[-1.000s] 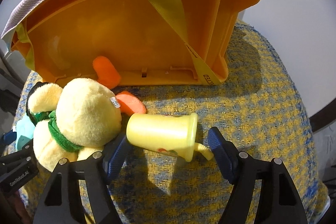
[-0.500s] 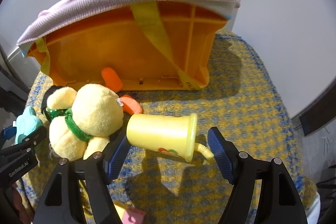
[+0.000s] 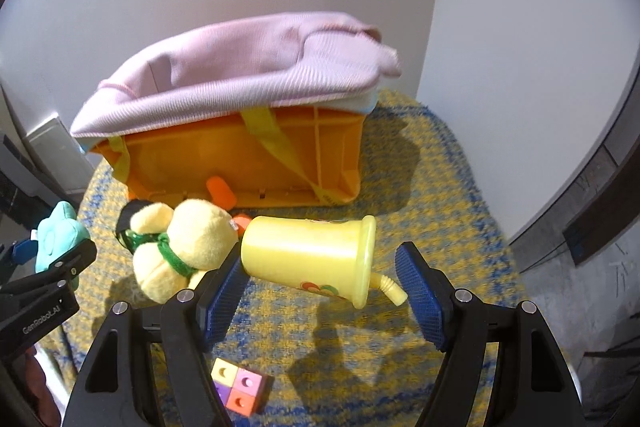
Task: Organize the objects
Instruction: 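Grasp the light-blue star plush with the left tool while the right tool grasps the yellow sippy cup, then lift the star plush and sippy cup into the basket and open both tools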
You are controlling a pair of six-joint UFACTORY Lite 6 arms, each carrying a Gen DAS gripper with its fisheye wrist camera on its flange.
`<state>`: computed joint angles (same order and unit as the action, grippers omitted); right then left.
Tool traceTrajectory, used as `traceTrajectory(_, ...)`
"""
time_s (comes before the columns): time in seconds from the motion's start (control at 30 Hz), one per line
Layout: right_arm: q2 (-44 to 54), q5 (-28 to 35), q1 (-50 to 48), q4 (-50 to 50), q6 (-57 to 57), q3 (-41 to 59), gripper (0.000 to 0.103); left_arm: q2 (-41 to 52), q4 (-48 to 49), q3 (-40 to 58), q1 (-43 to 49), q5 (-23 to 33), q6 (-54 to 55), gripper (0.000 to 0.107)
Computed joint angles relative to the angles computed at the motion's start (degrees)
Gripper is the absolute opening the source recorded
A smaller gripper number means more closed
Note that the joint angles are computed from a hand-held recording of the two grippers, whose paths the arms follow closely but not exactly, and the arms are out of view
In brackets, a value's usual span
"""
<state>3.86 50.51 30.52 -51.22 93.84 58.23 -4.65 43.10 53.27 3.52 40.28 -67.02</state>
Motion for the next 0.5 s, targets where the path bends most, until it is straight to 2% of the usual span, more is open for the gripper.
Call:
traceTrajectory(0.13, -3.2, 2.5, 1.5, -0.1, 0.0, -1.0, 0.074, -0.3, -0.3, 3.5, -5.3, 5.2, -2.0, 0.079)
traceTrajectory(0.5, -6.1, 10.2, 4.5, 0.0, -5.4, 5.6, 0.074, -1.7, -2.0, 10.1, -3.8, 7.7, 3.7, 0.079)
